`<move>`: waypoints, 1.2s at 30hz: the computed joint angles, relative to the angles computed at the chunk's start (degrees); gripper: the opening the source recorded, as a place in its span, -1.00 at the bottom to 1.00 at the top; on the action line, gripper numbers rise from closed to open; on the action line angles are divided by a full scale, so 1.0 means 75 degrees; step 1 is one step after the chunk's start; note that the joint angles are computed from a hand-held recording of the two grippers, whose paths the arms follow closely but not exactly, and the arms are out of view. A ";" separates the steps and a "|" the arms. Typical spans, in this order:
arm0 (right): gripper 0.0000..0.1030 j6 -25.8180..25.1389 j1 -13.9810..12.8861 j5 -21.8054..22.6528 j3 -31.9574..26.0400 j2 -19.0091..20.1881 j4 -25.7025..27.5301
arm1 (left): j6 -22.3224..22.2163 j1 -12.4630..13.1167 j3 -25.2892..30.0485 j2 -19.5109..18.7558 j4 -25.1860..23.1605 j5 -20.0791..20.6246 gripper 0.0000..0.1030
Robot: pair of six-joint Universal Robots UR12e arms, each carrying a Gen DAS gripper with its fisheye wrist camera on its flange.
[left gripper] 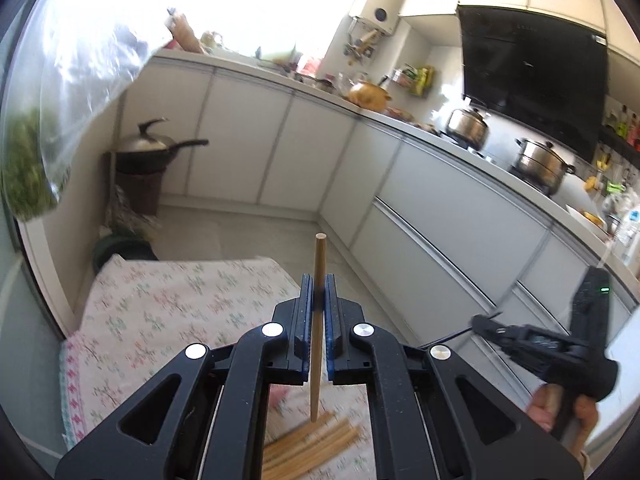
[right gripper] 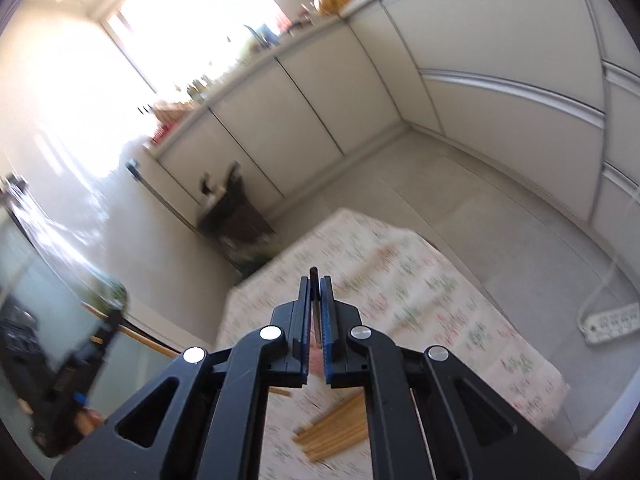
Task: Organize utensils
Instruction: 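Lift both held chopsticks and carry them over the pink basket, then open both tools to drop the chopsticks into the pink basket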
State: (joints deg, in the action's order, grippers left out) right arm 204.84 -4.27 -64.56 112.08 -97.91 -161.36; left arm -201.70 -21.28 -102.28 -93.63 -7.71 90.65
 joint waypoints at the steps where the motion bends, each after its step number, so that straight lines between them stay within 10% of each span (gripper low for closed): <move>1: -0.91 0.0025 0.0024 0.0011 -0.0097 0.0071 -0.0089 | 0.0007 -0.0016 0.0109 -0.0078 -0.0012 0.0193 -0.91; 11: -0.91 -0.0345 0.0448 -0.0147 -0.0787 0.0842 0.0178 | -0.0178 0.0040 0.0513 -0.0737 -0.0285 0.1006 -0.89; 36: -0.83 -0.0325 0.0882 -0.0328 -0.1383 0.1940 0.0816 | -0.0974 0.0284 0.0109 -0.0495 -0.0535 0.0606 -0.57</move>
State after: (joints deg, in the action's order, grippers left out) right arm 202.40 2.34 -67.01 101.71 -83.36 -155.24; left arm -209.01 -19.14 -101.46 -97.34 -11.72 95.19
